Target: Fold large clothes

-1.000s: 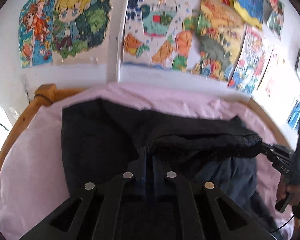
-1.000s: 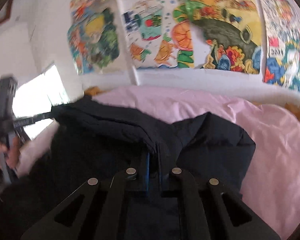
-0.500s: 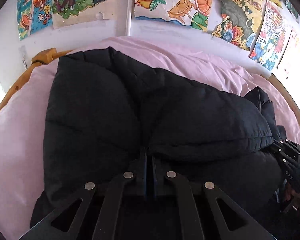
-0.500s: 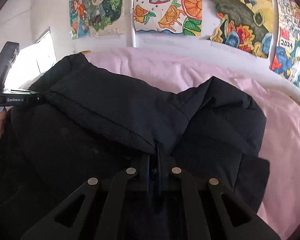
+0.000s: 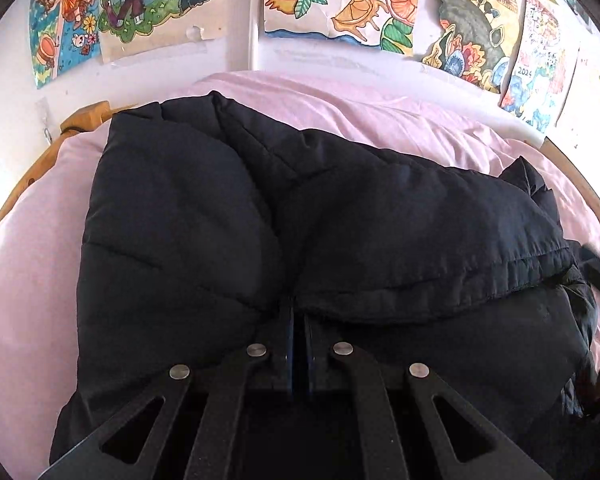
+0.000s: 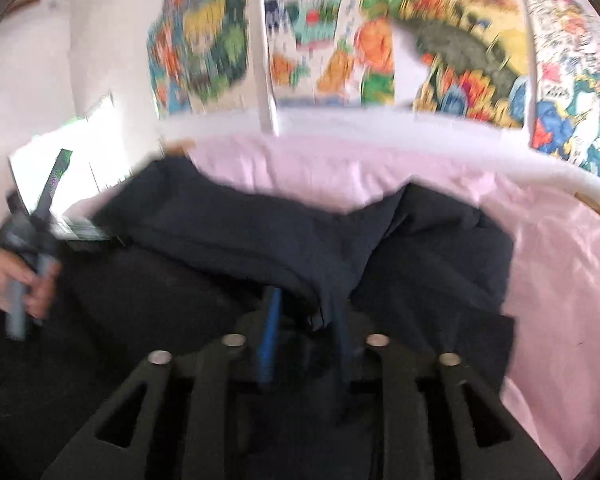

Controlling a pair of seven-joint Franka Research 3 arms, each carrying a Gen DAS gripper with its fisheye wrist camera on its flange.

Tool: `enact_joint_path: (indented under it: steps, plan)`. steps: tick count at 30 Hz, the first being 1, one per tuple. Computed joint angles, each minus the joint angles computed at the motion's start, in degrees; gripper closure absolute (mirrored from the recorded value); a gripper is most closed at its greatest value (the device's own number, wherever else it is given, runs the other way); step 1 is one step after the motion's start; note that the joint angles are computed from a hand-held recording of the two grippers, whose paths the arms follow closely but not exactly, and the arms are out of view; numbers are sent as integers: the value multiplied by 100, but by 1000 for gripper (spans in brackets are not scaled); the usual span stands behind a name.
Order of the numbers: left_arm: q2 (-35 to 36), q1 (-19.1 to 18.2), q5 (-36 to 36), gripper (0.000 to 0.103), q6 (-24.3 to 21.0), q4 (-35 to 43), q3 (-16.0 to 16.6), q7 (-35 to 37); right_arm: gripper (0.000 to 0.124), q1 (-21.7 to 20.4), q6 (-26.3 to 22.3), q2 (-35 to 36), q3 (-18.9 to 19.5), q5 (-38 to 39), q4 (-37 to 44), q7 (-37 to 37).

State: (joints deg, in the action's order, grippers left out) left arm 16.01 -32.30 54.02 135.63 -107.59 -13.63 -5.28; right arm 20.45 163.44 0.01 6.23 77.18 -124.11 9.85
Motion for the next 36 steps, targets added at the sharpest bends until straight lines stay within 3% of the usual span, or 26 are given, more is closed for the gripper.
enact_joint_path:
  steps: [3, 6, 7, 8, 11, 13, 16, 19, 22, 24, 28, 32, 36]
  plan:
    - [7, -11, 45, 98, -3, 4, 7, -2, 92, 15, 92, -115, -7, 646, 98, -552]
    - [8, -16, 64, 98, -26, 14, 7, 20, 93, 79, 152, 299, 52, -378, 538, 721]
    - [-2, -21, 88, 98, -28, 10, 8, 22, 96, 91, 89, 487, 63, -867, 707, 1262]
    - [-19, -20, 113, 97, -10, -8, 9, 15, 107, 112, -7, 748, 71, -1390, 919, 1822]
    - [-194, 31, 204, 95, 222, -192, 2, -27, 112, 203, 39, 1184, 113, -2583, 1100, 2892]
    - [-457, 102, 316, 95, 577, -485, -5, -284, 113, 132, 322, 1277, 317, -2569, 994, 2809]
    - [-990, 171, 1271, 95, 1154, -1052, -8, -1429, 113, -130, 674, 1289, 737, -2047, 827, 2161]
    - [-1130, 279, 1811, 94, 1052, -1044, -177, -1733, 113, -213, 663, 1323, 827, -1801, 842, 2008]
    - [-872, 349, 1853, 94, 995, -646, -251, -1446, 113, -240, 823, 1352, 918, -1522, 831, 1728]
    - [-431, 349, 1403, 94, 863, -111, -271, -596, 112, -254, 939, 1375, 977, -1315, 834, 1499]
    - [507, 112, 130, 94, -274, 1075, -212, 1045, 113, -322, 1020, 1383, 1084, -761, 854, 971]
    - [644, -70, -162, 94, -300, 1122, 25, 1195, 113, -307, 1000, 1399, 1070, 12, 915, 274]
    - [931, -290, -277, 95, -758, 1432, 153, 1682, 113, -116, 865, 1497, 833, -351, 968, 666]
